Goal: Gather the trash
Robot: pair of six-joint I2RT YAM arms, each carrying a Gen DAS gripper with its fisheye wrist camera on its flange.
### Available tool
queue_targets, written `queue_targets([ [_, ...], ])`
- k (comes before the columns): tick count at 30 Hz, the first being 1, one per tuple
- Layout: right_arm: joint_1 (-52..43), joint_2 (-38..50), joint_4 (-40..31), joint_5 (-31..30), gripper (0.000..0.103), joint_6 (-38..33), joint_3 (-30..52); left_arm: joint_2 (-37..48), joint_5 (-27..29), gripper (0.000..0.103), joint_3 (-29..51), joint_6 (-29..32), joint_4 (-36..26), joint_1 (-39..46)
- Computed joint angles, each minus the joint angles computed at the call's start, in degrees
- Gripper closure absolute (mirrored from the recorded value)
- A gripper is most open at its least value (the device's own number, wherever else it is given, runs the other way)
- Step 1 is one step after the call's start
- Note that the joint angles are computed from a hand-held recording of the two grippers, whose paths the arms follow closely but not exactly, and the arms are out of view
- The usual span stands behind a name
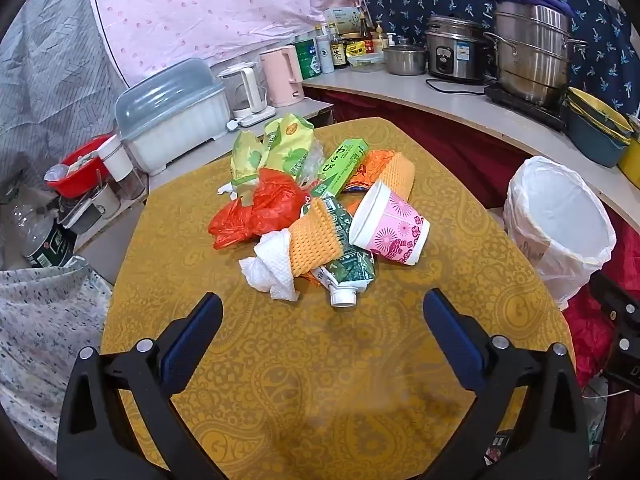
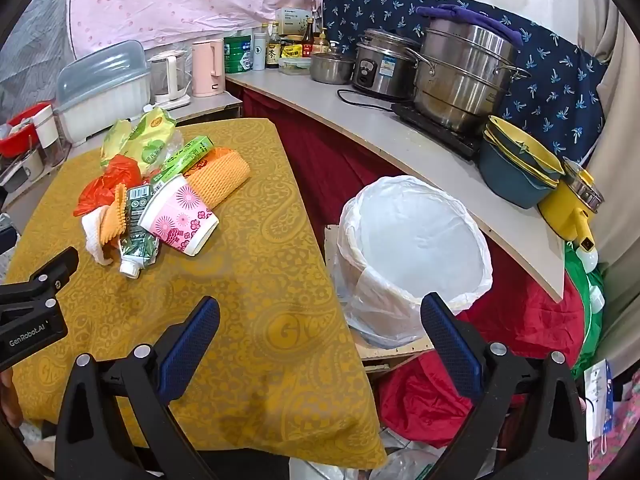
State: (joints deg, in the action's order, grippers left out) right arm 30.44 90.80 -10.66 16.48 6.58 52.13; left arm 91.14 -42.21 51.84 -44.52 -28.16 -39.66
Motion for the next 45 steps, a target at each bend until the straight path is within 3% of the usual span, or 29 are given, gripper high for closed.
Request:
queue_targets([
  [45,0.1,0.8,-0.3,-1.2,0.007,0.0,1.3,0.9,3.0,0.007,0.5,0.8,1.7,0.5],
])
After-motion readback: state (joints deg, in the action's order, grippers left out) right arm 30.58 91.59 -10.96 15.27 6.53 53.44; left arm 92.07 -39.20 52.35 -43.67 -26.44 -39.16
